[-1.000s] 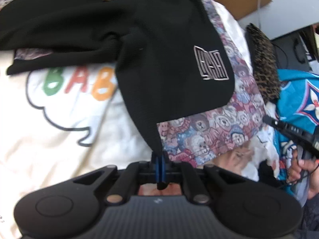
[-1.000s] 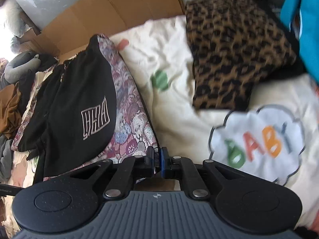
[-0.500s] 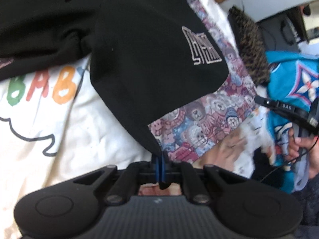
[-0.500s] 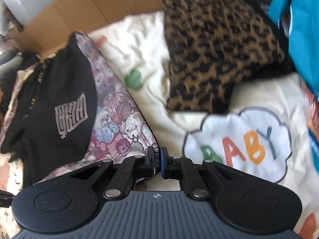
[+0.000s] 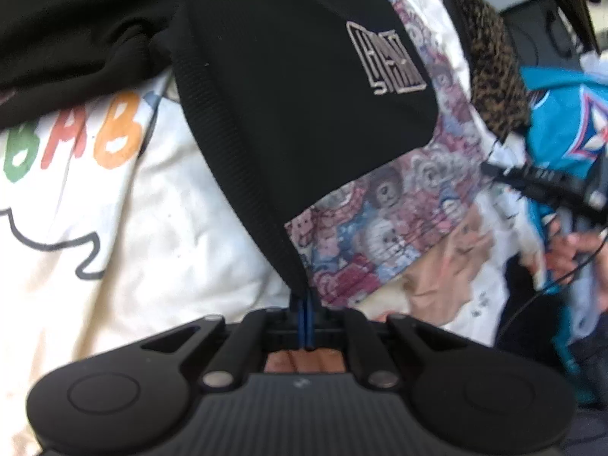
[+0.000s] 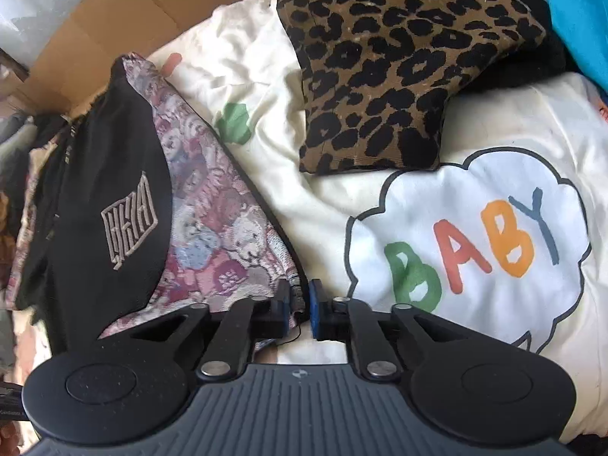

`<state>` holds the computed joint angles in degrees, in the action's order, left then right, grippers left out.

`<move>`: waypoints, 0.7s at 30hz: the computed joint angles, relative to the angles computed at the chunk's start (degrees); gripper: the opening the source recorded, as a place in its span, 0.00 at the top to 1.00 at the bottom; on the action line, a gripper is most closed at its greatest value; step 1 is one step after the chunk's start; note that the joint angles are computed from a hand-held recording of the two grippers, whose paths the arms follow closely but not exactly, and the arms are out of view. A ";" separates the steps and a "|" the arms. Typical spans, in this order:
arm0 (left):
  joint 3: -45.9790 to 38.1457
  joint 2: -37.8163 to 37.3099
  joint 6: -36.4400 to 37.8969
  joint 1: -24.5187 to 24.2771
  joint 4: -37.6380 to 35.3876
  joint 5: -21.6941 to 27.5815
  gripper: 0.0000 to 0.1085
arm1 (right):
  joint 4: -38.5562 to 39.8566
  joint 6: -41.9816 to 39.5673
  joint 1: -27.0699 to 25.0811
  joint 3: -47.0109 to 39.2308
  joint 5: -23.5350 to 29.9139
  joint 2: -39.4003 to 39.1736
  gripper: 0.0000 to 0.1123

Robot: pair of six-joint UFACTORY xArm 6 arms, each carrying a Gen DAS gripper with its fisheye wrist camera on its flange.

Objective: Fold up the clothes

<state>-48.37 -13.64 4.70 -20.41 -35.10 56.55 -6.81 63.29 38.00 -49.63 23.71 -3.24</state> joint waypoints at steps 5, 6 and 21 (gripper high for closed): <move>0.94 -2.88 2.86 2.77 -3.89 1.72 0.99 | -2.39 -0.24 -0.08 -1.84 2.97 -2.28 0.97; 0.93 -3.23 3.09 3.11 -4.12 1.91 0.99 | -2.57 -0.49 -0.07 -2.70 3.95 -2.51 0.97; 0.38 -0.68 3.54 1.38 -1.35 1.21 0.99 | -2.68 -0.86 -0.60 -6.92 9.71 2.60 0.97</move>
<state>-47.99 -14.32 8.23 -19.03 -36.45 57.76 -9.50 62.43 37.40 -56.55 33.42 -0.64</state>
